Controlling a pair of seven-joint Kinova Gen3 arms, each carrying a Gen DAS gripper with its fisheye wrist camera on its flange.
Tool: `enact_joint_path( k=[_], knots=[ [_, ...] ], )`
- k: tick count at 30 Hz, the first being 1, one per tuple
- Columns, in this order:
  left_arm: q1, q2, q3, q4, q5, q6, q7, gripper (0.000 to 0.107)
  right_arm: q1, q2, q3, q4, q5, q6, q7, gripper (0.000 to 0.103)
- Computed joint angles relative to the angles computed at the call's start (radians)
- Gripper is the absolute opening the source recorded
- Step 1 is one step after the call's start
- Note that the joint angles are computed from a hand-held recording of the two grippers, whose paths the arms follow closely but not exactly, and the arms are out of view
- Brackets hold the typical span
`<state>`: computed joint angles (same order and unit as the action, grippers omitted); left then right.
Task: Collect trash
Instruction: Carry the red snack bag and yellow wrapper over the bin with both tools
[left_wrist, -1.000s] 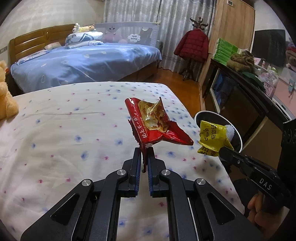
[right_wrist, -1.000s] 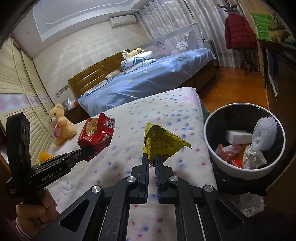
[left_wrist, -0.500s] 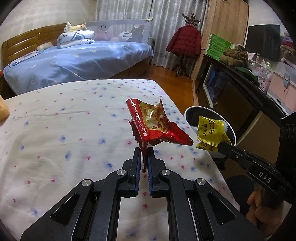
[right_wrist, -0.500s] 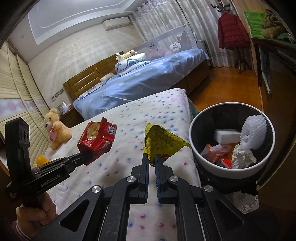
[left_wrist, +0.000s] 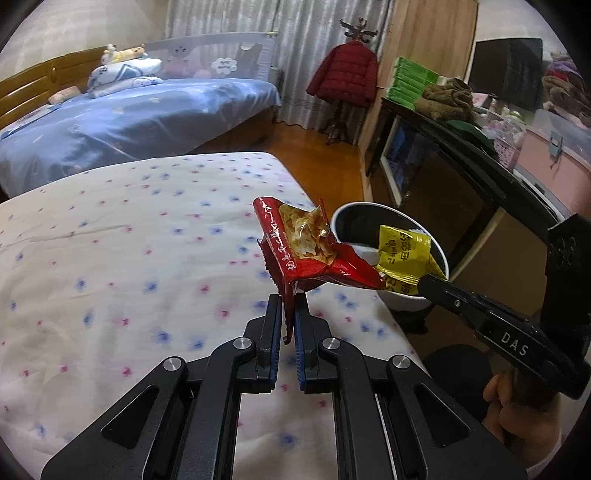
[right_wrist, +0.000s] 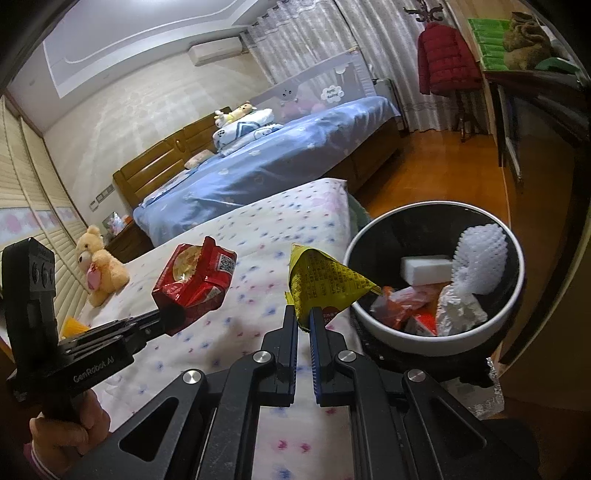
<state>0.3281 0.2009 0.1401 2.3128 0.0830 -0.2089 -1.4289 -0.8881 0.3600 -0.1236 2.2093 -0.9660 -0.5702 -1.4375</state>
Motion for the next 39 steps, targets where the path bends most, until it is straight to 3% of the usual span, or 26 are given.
enact_joint_path(
  k=[8,20,39],
  knots=[
    [0.010,0.024,0.022,-0.039,-0.025,0.020,0.005,0.006,0.006,-0.018,-0.001,0.026,-0.030,-0.015,0.002,0.006],
    [0.113,0.045,-0.044,-0.094,0.033,0.055,-0.065,0.006,0.024,-0.043,-0.014,0.056,-0.069,-0.035,0.016,0.006],
    [0.190,0.080,-0.086,-0.167,0.069,0.093,-0.121,0.006,0.062,-0.063,-0.013,0.074,-0.088,-0.028,0.041,0.006]
  ],
)
